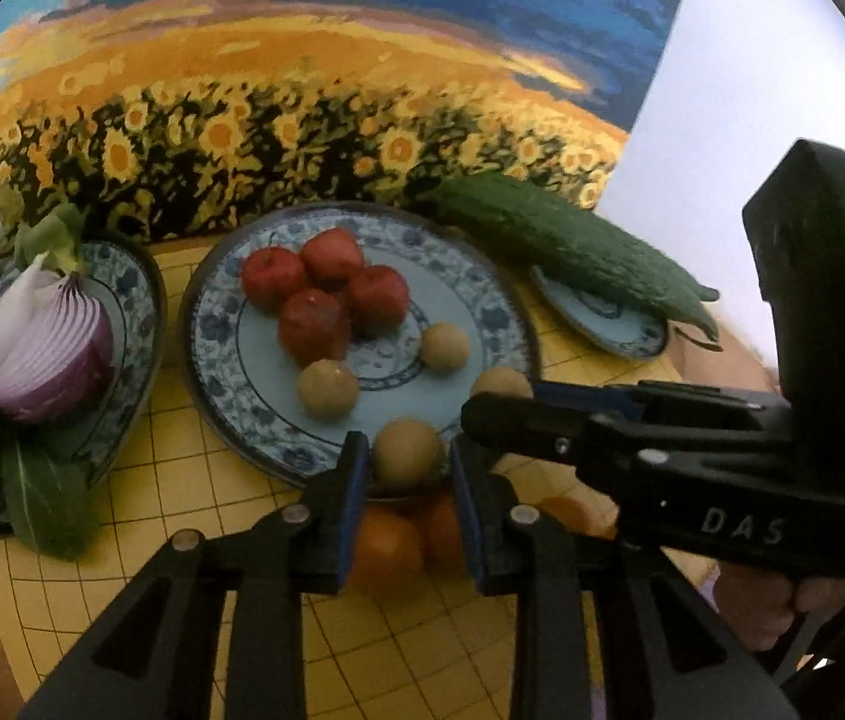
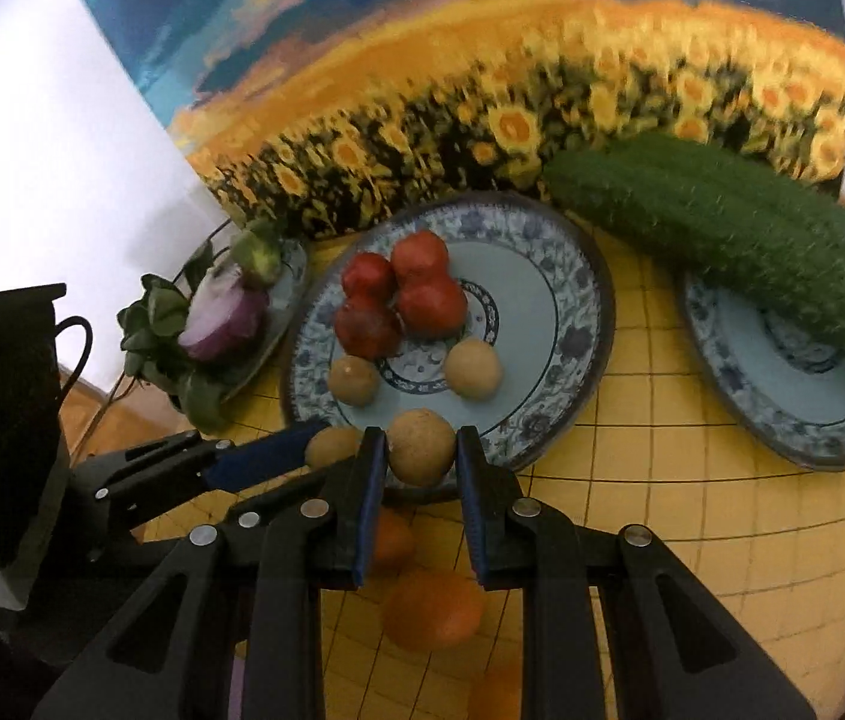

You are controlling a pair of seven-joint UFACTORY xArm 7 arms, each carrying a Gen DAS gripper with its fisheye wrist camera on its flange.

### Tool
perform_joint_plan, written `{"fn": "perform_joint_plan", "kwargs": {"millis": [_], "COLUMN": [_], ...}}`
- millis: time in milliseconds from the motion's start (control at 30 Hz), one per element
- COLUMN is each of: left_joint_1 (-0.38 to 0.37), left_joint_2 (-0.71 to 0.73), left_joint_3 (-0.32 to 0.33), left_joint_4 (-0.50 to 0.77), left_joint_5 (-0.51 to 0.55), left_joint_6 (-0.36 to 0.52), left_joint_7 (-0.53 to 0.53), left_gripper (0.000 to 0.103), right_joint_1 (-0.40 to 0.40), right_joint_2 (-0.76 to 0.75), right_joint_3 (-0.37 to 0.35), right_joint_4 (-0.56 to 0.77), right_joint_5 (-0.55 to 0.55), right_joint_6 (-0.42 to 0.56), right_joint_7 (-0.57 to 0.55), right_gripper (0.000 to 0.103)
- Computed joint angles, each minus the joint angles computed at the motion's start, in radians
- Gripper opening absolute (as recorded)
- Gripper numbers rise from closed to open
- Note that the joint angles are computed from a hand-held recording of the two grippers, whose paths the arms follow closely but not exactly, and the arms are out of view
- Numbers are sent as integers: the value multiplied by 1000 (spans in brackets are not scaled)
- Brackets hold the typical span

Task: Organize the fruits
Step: 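Carry both kiwis in the tools over to the patterned plate, then open the left tool on the plate while the right tool releases its kiwi, then withdraw both open tools from the plate toward the oranges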

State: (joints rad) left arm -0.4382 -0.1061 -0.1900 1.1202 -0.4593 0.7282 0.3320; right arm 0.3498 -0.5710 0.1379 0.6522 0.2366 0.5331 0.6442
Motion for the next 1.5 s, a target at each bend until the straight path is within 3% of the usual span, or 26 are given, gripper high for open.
{"fn": "perform_joint_plan", "kwargs": {"millis": [133, 333, 467, 833, 1167, 1500], "left_joint_1": [-2, 0, 5, -2, -7, -29], "left_joint_2": [-14, -27, -44, -77, -111, -159], "left_joint_3": [1, 6, 13, 27, 38, 30], "left_joint_4": [-16, -24, -30, -51, -80, -113], "left_joint_5": [-11, 0, -5, -34, -76, -54], "left_joint_6": [-29, -36, -28, -18, -12, -23], "left_joint_7": [14, -21, -36, -25, -15, -11], "left_gripper": [47, 47, 47, 47, 47, 47], "right_joint_1": [29, 35, 62, 96, 95, 51], "right_joint_2": [11, 47, 47, 21, 23, -69], "right_joint_3": [-35, -47, -72, -109, -91, -54], "right_joint_4": [-20, 8, 0, -16, -15, -40], "right_joint_5": [41, 67, 124, 252, 269, 197], "right_joint_6": [-40, -25, -46, -49, -63, -5], "right_joint_7": [-46, -86, -136, -213, -224, -146], "right_gripper": [25, 25, 33, 37, 37, 37]}}
